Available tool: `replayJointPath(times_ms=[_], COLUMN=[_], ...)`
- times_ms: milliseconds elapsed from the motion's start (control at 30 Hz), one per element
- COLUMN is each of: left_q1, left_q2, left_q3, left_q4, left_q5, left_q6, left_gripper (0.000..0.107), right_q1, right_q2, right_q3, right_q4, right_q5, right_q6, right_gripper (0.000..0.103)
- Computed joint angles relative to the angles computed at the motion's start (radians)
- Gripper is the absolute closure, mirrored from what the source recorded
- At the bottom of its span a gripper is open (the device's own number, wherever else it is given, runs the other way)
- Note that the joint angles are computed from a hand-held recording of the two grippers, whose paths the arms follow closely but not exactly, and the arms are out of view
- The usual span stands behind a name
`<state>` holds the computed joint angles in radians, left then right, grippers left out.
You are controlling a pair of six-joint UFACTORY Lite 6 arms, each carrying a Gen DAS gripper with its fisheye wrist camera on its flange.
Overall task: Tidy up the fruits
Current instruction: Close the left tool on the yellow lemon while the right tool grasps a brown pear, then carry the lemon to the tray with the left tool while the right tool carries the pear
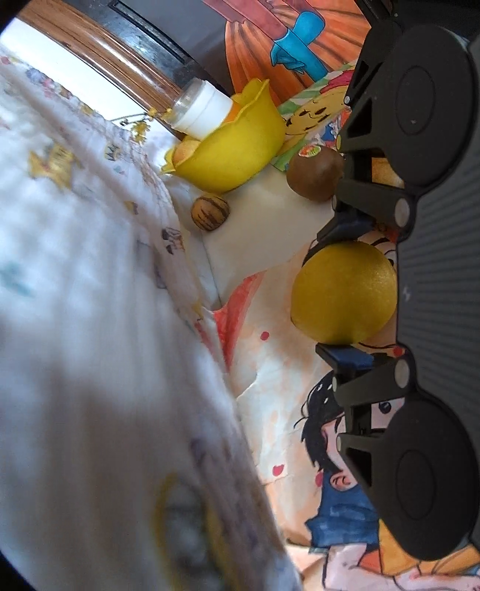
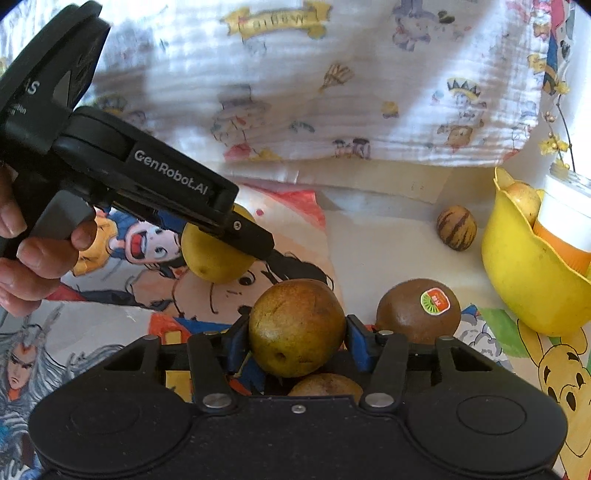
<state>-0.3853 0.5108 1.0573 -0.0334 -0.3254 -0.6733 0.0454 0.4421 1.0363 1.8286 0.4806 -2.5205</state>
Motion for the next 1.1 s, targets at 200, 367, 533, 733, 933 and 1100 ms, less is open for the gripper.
replayJointPath(times_ms=[200, 367, 533, 733, 933, 1100], left_q1=[-0.030, -0.076, -0.165, -0.330, -0.521, -0.680], left_q2=[-0.133, -0.244, -0.340, -0.458, -0.504, -0.486], left_q3=[-0.105, -0.178, -0.239, -0.320, -0.337, -0.335], left_q4=[-0.135, -0.254, -0.440, -0.727, -0.947, -1.058], left_q5=[-0.023, -0.018, -0.023, -0.063, -0.123, -0.195], left_q6=[0.145, 0.249, 0.402, 0.625, 0.766, 0.796], left_gripper=[0.046, 0.046, 0.046, 0.046, 0.046, 0.046], right_q1=[-0.036, -0.121, -0.254, -0.506, -0.818, -1.040], right_q2=[-0.132, -0.279, -0.416, -0.587, -0.670, -0.628], right_q3=[-0.111, -0.219, -0.306, -0.441, -0.543, -0.581], right_q4=[0.028, 0.005, -0.094, -0.246, -0.399, -0.479], right_q5=[0.040, 0.096, 0.184, 0.326, 0.496, 0.593], right_q6=[-0.034, 0.002, 0.080, 0.134, 0.090, -0.019], right_gripper=[0.048, 0.047, 0.047, 0.047, 0.047, 0.047])
